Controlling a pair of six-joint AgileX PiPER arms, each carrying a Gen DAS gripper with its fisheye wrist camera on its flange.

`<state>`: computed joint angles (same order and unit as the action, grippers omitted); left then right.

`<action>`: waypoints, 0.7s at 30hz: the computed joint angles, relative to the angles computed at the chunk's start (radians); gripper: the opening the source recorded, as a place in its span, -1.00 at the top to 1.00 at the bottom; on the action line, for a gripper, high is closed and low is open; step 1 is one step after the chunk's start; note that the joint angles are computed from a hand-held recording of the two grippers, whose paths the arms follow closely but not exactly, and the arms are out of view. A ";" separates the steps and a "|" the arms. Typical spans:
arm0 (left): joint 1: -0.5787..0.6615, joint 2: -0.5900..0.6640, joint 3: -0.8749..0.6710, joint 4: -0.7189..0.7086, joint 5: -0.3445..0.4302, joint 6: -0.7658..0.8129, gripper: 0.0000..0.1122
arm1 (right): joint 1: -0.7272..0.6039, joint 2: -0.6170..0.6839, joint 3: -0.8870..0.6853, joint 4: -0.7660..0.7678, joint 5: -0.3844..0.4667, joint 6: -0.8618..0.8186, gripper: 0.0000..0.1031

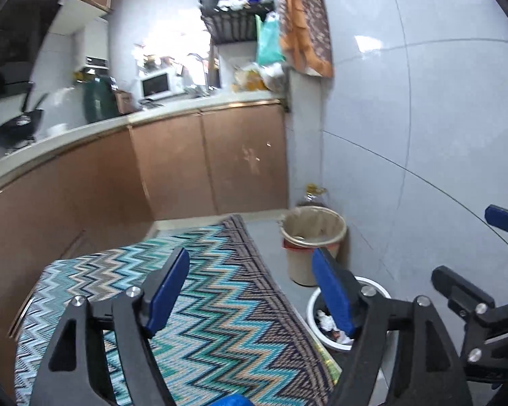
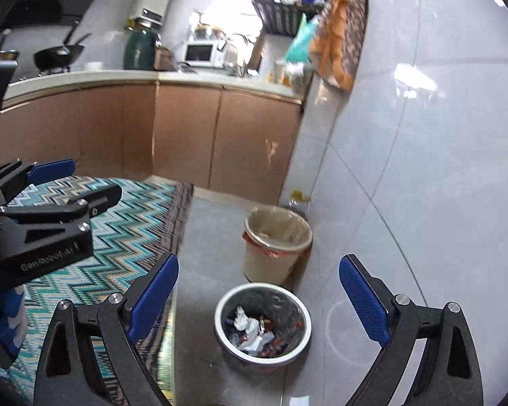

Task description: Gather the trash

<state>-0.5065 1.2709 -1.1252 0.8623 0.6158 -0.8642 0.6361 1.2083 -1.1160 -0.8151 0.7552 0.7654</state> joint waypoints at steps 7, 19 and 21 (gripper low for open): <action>-0.060 -0.182 0.099 0.095 0.139 -0.102 -0.35 | 0.226 -0.065 -0.005 -0.150 0.151 0.142 -0.92; -0.284 -0.449 0.199 0.220 0.441 -0.234 -0.35 | 0.582 -0.135 0.007 -0.333 0.395 0.327 -0.99; -0.356 -0.472 0.204 0.254 0.512 -0.261 -0.35 | 0.642 -0.143 0.013 -0.355 0.446 0.355 -0.99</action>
<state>-0.8625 0.7985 -0.9209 1.1160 1.1282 -1.1252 1.2784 1.0649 -1.1029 -1.1700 1.2015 1.1202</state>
